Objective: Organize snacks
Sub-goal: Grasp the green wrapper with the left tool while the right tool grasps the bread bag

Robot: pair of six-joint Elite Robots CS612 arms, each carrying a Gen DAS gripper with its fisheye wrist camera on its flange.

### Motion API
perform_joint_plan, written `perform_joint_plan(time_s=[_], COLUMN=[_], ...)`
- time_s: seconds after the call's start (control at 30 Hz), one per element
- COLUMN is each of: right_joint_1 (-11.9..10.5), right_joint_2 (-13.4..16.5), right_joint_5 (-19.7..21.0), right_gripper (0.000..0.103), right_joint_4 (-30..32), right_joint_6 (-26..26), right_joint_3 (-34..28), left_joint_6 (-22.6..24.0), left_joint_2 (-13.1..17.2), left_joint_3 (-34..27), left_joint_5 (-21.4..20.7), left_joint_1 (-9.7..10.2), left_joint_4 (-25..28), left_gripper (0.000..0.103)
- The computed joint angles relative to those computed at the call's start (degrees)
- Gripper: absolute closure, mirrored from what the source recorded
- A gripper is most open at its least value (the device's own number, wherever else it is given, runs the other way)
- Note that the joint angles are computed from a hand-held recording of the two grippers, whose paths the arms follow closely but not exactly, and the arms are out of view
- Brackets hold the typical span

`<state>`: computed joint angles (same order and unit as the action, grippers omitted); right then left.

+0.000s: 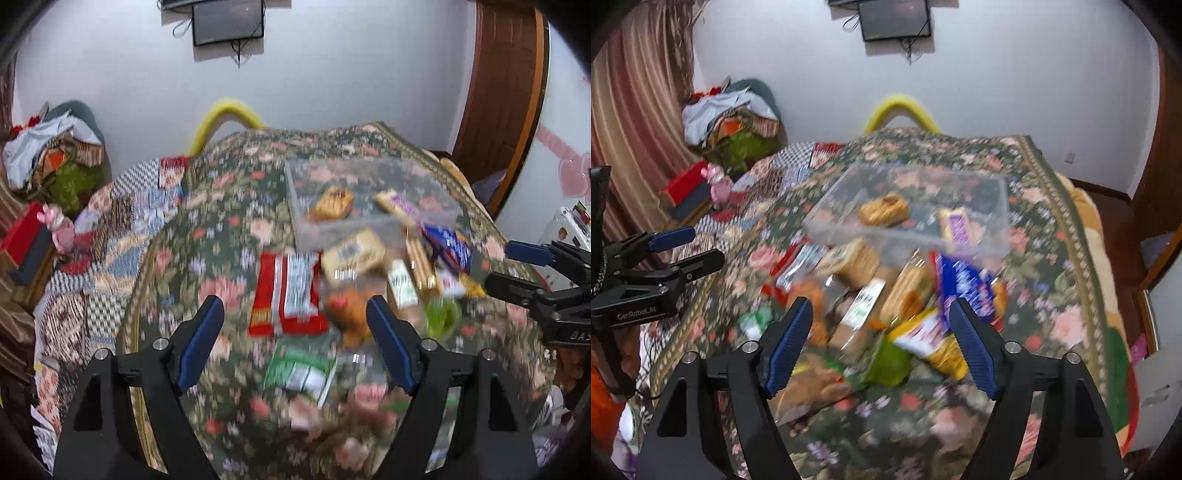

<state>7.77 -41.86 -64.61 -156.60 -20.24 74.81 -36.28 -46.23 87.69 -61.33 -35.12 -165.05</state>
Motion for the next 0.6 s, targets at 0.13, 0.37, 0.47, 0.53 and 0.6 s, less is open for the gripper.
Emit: perform_joint_plan(time_s=[0.13, 0.37, 0.47, 0.53, 0.6], right_joint_1=[1.06, 2.91, 3.44, 3.46, 3.24], right_joint_2=[0.00, 0.90, 0.97, 0.89, 0.71], right_joint_5=[-0.77, -3.66, -5.09, -5.25, -5.15], right_gripper=[0.026, 0.026, 0.026, 0.025, 0.023], right_joint_4=[2.94, 8.81, 9.67, 10.00, 10.03], right_joint_6=[-1.34, -2.16, -2.34, -2.41, -1.51], right_joint_3=[0.72, 0.28, 0.39, 0.75, 1.32], left_joint_6=[-1.14, -1.53, -1.57, -1.76, -1.84], left_joint_2=[-0.50, -0.21, 0.50, 1.11, 1.78], left_joint_3=[2.72, 5.16, 5.14, 4.93, 4.56], left_joint_5=[0.23, -1.88, -2.95, -4.17, -5.74], left_joint_1=[-0.46, -0.27, -0.03, 0.23, 0.65], left_joint_4=[-0.46, -1.35, -0.72, -0.88, -1.31], left_gripper=[0.023, 0.023, 0.023, 0.023, 0.023])
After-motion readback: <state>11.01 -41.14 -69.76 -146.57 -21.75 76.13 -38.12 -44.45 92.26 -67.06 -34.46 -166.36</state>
